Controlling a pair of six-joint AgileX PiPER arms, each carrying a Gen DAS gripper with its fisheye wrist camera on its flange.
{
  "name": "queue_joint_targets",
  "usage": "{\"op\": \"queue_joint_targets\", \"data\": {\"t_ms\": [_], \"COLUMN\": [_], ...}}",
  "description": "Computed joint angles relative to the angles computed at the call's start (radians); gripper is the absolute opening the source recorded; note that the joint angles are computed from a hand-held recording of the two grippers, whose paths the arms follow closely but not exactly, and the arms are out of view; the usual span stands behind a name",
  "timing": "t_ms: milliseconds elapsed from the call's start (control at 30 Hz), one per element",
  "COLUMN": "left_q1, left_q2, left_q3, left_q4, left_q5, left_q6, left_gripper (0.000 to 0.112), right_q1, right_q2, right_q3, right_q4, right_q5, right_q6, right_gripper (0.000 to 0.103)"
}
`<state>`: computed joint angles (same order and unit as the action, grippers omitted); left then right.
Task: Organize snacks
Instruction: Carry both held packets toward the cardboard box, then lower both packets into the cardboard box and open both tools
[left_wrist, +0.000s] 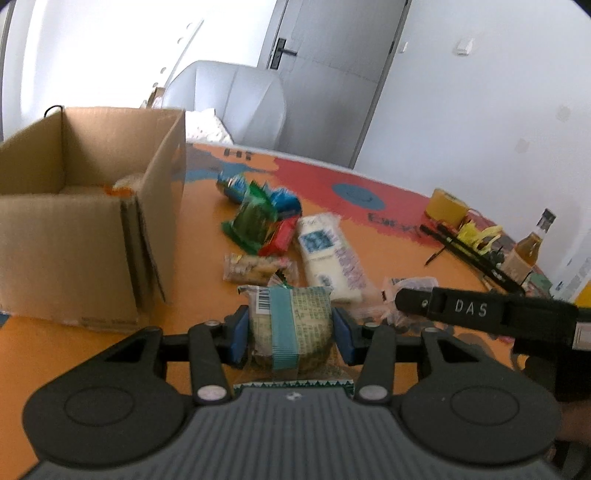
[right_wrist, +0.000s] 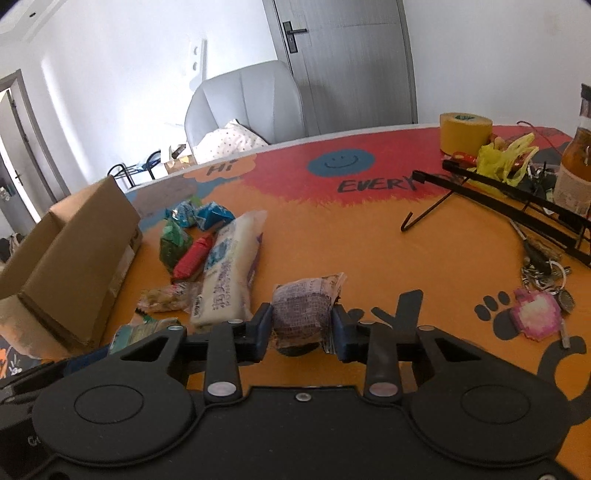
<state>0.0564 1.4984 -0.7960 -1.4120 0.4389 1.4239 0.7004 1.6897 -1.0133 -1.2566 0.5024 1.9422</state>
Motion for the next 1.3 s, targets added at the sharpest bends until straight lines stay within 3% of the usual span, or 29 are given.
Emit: {"op": "queue_joint_targets", "data": {"t_ms": [600, 900, 1300], "left_q1": [0.139, 0.242, 0.365], "left_q2": [-0.048, 0.013, 0.141], "left_q3": [-0.16, -0.291, -0.48], "left_q4": [0.094, 0.149, 0.231], "left_q5": [0.157, 0.209, 0.242], "left_q6": [-0.099, -0.145, -0.246], "left_gripper": [0.047, 0.047, 0.047], "right_q1": [0.061, 0.075, 0.09], "right_q2": [0.018, 0.097, 0.223], "right_q3": [-0.202, -0.353, -0.59], "right_q4": [0.002, 0.023, 0.152], "right_q5": [0.057, 0.047, 0.034], "right_q6": [-0.086, -0.156, -0.379], "right_gripper": [0.032, 0.032, 0.032]}}
